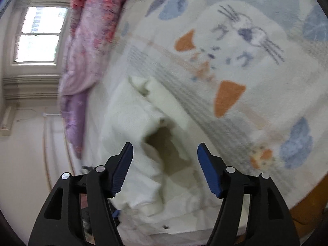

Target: Fold large clothes

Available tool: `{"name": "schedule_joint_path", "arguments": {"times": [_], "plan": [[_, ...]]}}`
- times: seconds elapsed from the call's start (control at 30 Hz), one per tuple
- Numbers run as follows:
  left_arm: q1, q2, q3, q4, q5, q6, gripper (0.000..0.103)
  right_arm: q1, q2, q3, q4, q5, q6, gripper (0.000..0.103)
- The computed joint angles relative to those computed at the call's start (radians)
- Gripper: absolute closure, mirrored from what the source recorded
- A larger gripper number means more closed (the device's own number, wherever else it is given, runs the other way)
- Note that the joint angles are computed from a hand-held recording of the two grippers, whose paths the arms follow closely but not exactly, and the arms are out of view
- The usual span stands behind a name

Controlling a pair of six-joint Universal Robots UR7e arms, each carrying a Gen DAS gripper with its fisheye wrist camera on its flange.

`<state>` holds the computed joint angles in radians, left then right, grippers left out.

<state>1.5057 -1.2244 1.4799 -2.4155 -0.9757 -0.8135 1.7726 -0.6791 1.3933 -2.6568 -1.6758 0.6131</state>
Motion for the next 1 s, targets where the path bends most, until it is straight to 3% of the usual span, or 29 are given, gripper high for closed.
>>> {"name": "schedule_joint_path", "arguments": {"times": [0.17,0.3,0.37,0.43,0.57,0.73,1.0], "plan": [[0.025,0.021,-0.039,0.023,-0.039,0.014,0.032,0.009,0.091,-0.081,-0.065,0.009,0.007,0.038],[0.05,0.062,-0.097,0.066,-0.068,0.014,0.035,0.01,0.167,-0.154,-0.105,-0.03,0.046,0.039],[0.059,0.074,-0.121,0.086,-0.087,0.028,0.05,0.007,0.178,-0.165,-0.1,-0.037,0.054,0.066],[0.069,0.084,-0.147,0.136,-0.104,0.045,0.09,0.009,0.177,-0.171,-0.083,-0.038,0.034,0.077],[0.049,0.058,-0.137,0.137,-0.055,0.129,0.095,0.045,0.153,-0.179,-0.018,-0.116,-0.062,0.089],[-0.028,-0.04,-0.087,0.197,0.025,0.216,0.095,0.111,0.102,-0.149,0.013,-0.22,-0.14,0.091],[-0.022,-0.15,0.052,0.31,0.021,0.17,0.095,0.123,0.021,-0.002,0.091,-0.338,-0.134,0.091]]}}
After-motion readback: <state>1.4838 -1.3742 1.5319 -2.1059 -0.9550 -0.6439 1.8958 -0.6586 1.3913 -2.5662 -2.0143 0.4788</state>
